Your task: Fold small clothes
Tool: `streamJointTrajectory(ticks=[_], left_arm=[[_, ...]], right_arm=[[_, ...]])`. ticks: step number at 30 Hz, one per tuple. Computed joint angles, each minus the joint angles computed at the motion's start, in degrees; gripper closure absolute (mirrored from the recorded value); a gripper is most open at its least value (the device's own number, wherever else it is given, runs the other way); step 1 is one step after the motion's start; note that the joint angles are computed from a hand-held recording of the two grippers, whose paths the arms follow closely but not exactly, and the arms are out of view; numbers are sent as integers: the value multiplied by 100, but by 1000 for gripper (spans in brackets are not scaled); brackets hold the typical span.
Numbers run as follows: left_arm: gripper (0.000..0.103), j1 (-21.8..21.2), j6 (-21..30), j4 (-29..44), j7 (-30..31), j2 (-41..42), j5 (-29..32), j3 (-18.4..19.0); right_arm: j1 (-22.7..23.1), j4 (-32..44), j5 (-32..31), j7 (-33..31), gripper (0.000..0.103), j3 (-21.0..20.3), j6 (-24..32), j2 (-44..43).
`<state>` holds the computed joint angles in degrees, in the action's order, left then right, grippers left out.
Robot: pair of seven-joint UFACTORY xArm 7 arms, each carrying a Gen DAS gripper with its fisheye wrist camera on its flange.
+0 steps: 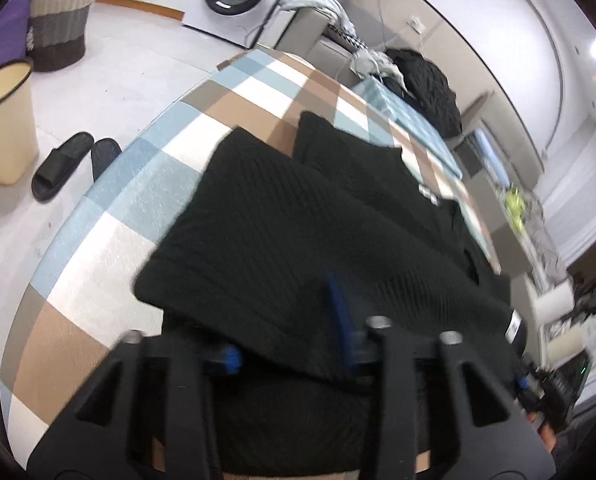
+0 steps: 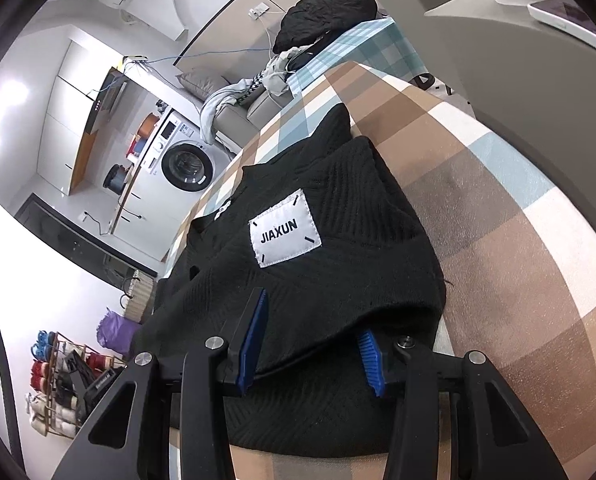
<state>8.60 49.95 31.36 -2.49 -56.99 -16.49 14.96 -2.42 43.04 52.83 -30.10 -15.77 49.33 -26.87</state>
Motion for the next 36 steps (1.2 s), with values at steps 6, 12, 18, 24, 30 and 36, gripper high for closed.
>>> streamJointTrajectory(ticks=[6, 12, 18, 24, 30, 36], left_arm=[[100, -132, -272, 191, 68, 280, -184, 111], [101, -391, -460, 551, 283, 569, -294, 122], [101, -693, -646, 1204, 496, 1131, -468, 162], [101, -948, -909, 2161, 747, 2286, -743, 226], [54, -770, -869, 2787, 820, 3306, -1085, 160], [32, -440, -1022, 2499, 1033, 3140, -1116, 10]], right_arm=[[-27, 83, -20, 172, 62, 75, -195, 106], [-46, 193, -253, 627, 98, 250, -578, 218], [116, 922, -315, 961, 98, 315, -839, 659], [179, 2241, -72, 995, 98, 542, -1041, 1710], [-299, 3613, -178, 1358, 57, 1044, -505, 3044], [-518, 3253, -510, 1285, 56, 1197, -800, 2869]])
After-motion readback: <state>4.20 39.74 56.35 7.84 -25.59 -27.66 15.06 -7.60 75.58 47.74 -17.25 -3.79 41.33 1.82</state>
